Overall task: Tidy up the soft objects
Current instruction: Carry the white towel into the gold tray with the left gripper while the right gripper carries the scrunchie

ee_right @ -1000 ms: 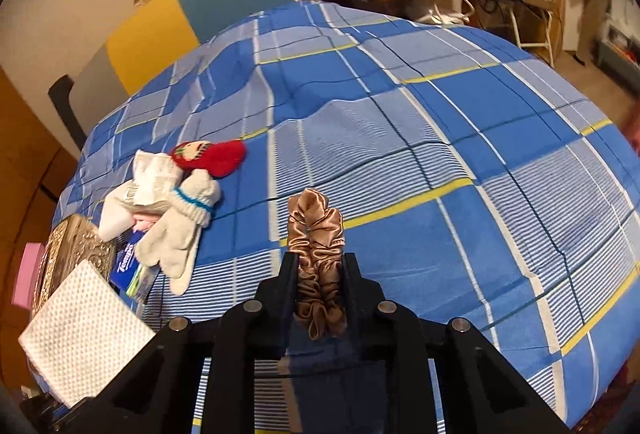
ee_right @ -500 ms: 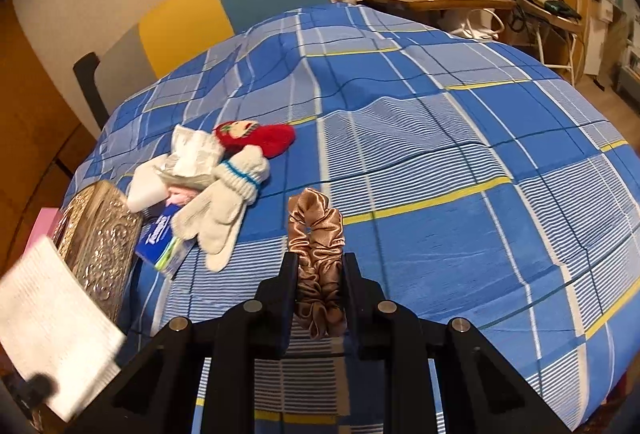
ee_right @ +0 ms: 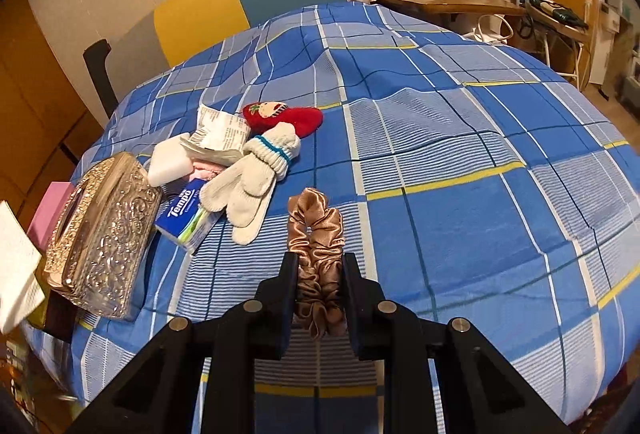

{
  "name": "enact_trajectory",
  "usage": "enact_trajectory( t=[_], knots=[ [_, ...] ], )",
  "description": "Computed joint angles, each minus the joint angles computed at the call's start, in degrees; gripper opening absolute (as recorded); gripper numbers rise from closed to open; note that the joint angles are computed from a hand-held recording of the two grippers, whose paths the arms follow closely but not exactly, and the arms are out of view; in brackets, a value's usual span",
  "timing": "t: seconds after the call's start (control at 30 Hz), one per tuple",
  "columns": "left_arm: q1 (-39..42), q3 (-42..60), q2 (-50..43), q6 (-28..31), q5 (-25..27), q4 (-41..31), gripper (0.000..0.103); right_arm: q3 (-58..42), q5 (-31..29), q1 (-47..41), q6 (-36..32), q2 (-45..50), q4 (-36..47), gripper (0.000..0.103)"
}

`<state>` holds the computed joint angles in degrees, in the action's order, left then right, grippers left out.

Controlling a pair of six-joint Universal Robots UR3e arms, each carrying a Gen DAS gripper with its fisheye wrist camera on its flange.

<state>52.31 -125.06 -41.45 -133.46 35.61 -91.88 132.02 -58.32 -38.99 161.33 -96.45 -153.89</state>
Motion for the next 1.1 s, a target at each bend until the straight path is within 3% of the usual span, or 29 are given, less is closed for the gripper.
enact_trajectory(
  t=[0.13,0.23,0.4,0.63,0.73,0.8,0.87,1.1],
  knots=[
    [9.36,2.62,-2.56,6.29,-1.76,-7.40,0.005,2.06,0.03,-0.45,0.31,-3.31,1.02,0.022],
    [13.08,2.78,-6.09,5.08,-2.02,-3.80,0.005,3.33,0.17,-0.64,0.52,-6.35,2.93,0.022],
    [15.14,0.90,-15.65,-1.91,0.14,12.71,0.005,4.54,0.11,0.50,1.00,-11.71,5.88,0.022],
    [14.55,0.88,-32.47,-11.23,7.13,35.92,0.005,4.38,-0.70,4.01,4.42,-17.61,8.30,0.022],
    [13.71,3.26,-39.62,-14.13,9.79,42.13,0.005,3.81,-1.78,6.43,6.13,-19.44,8.72,0.022],
    [12.36,5.50,-44.23,-17.22,13.07,46.15,0.013,3.17,-2.20,8.12,7.38,-20.76,9.43,0.022],
    [10.60,8.40,-48.54,-19.85,16.77,49.05,0.041,1.91,-2.55,10.01,8.62,-21.59,10.28,0.022],
    [10.58,7.31,-47.69,-17.99,21.32,53.63,0.044,-5.11,-5.85,20.45,14.81,-21.80,8.74,0.022]
  ],
)
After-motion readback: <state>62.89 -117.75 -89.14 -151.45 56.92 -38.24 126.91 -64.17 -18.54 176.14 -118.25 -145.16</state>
